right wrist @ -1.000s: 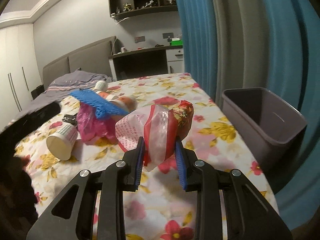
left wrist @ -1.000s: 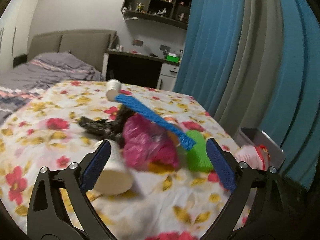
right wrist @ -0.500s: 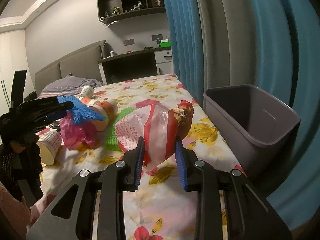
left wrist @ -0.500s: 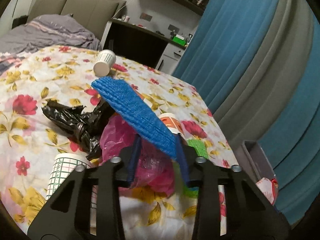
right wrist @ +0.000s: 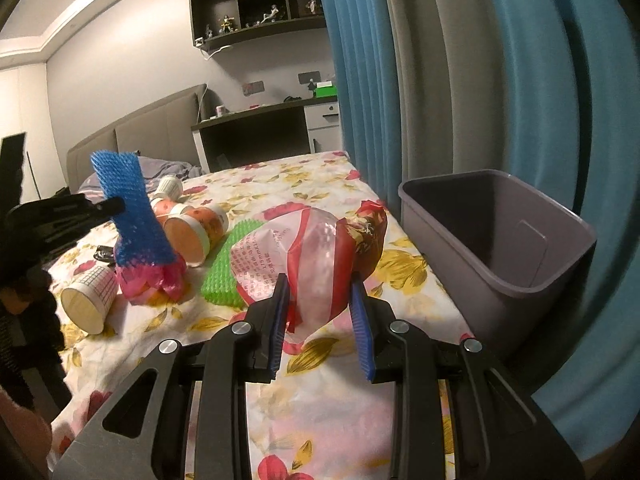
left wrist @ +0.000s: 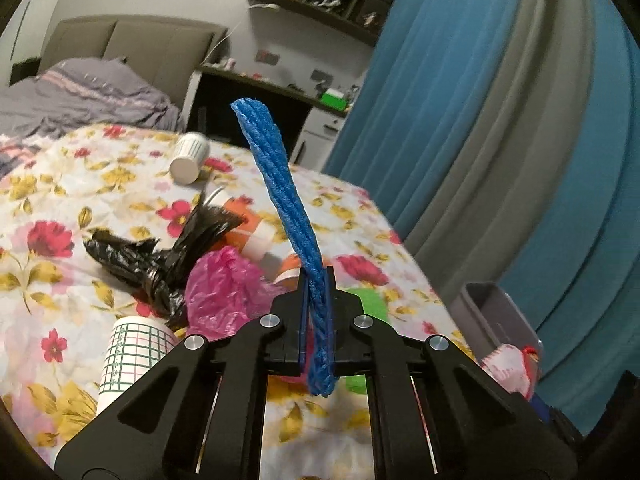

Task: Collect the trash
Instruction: 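Grasp the red-and-white plastic bag with the right tool while the left tool grasps the blue mesh net, then carry the bag and blue net to the grey bin and release both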

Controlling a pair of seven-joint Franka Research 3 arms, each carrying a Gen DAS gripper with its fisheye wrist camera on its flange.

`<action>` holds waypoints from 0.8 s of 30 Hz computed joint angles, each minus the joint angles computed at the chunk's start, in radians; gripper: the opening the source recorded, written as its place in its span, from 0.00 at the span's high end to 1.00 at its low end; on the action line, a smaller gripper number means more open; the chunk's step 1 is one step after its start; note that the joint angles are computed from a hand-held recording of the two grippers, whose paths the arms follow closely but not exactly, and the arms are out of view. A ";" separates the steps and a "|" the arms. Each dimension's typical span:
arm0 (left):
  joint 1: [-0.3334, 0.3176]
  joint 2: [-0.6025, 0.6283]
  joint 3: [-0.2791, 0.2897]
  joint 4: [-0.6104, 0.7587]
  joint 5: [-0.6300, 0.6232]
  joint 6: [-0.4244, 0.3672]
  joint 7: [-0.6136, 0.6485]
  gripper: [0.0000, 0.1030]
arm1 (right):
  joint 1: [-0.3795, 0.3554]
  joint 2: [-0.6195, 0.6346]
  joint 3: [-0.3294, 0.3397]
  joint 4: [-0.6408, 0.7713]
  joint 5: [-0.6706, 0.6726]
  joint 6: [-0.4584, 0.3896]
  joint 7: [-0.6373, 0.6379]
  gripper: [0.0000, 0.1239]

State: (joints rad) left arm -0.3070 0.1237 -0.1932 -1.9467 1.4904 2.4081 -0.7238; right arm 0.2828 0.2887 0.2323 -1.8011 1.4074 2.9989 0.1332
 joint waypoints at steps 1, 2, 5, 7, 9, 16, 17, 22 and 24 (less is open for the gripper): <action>-0.005 -0.004 -0.003 0.002 0.014 -0.003 0.002 0.95 | -0.005 -0.002 0.004 0.001 0.021 0.002 -0.021 0.75; -0.009 -0.007 -0.006 0.005 0.026 -0.008 0.008 0.95 | -0.006 -0.006 0.008 -0.001 0.045 0.008 -0.046 0.75; -0.020 -0.007 -0.015 0.027 0.054 -0.004 0.030 0.95 | -0.001 -0.010 0.001 0.005 0.093 0.016 -0.090 0.75; -0.028 0.002 -0.019 0.047 0.068 0.000 0.047 0.95 | 0.004 -0.011 -0.007 0.010 0.110 0.019 -0.102 0.75; -0.038 0.022 -0.021 0.081 0.078 0.007 0.082 0.95 | 0.006 -0.012 -0.013 0.018 0.138 0.024 -0.127 0.75; -0.088 0.167 0.008 0.284 0.054 0.085 0.253 0.95 | 0.007 -0.005 -0.055 0.070 0.229 0.045 -0.201 0.75; -0.099 0.195 0.016 0.325 0.050 0.099 0.284 0.95 | 0.007 0.000 -0.059 0.080 0.232 0.051 -0.203 0.75; -0.128 0.363 0.055 0.563 -0.006 0.223 0.426 0.95 | -0.003 0.038 -0.084 0.154 0.272 0.101 -0.243 0.75; -0.125 0.451 0.056 0.682 -0.072 0.275 0.513 0.95 | -0.004 0.058 -0.093 0.184 0.280 0.126 -0.250 0.75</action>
